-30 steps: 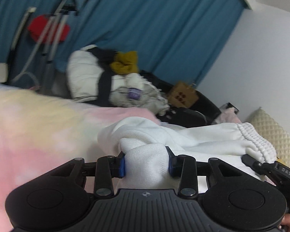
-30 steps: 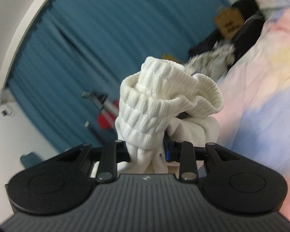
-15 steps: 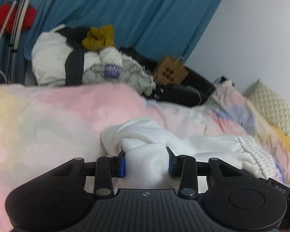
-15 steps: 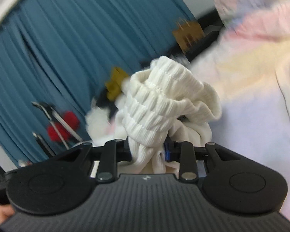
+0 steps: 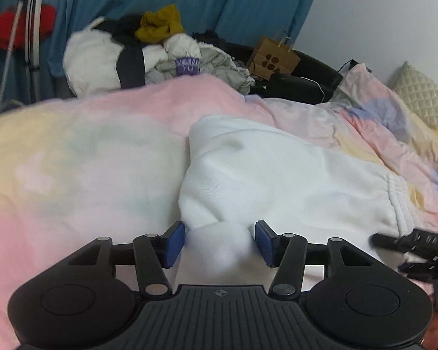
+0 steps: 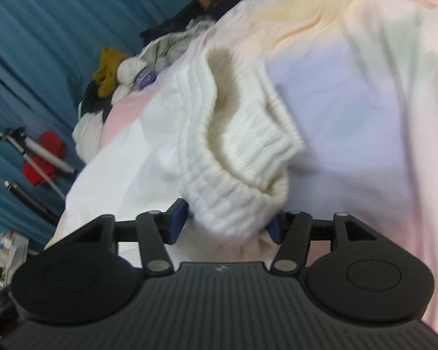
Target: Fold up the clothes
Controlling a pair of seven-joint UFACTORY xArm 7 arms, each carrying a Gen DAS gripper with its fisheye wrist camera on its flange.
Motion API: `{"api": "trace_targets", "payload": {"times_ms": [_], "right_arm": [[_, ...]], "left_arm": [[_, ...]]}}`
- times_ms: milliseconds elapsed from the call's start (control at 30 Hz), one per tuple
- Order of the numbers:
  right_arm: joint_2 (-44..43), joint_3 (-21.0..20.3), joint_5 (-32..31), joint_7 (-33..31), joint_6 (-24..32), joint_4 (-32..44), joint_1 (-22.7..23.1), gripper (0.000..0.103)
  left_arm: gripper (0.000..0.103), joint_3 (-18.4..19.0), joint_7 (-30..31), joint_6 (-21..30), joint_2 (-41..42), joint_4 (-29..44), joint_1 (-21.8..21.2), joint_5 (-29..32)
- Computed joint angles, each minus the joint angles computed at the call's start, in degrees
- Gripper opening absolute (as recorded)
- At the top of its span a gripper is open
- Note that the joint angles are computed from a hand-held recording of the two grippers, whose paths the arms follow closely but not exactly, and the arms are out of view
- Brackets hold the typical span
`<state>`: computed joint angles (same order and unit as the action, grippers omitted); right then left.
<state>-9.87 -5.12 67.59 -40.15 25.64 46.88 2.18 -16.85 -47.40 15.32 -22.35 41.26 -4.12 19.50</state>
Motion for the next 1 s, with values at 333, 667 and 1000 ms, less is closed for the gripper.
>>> {"api": "trace_targets", "payload": {"times_ms": [333,667,1000], "right_arm": [[-22.86,-2.1,-8.26,-3.17,-9.06,-11.71,4.54,0.059],[-41.93,-5.43,-14.13,-4.94,-12.97,-22.78,12.2,0.064],[-47.46,-1.58,-21.36,1.06,-18.11,-28.31,15.2,0.064]], "left_arm": [[0.082,-2.5,5.19,15.41,-23.13,-2.68,-5.75,-4.22],[0.103,-7.83,6.38,28.32,-39.3,-2.06,-8.62,-7.26],[0.103,-11.76,5.57,34.04,-47.06,-3.77,-7.74,-8.07]]}}
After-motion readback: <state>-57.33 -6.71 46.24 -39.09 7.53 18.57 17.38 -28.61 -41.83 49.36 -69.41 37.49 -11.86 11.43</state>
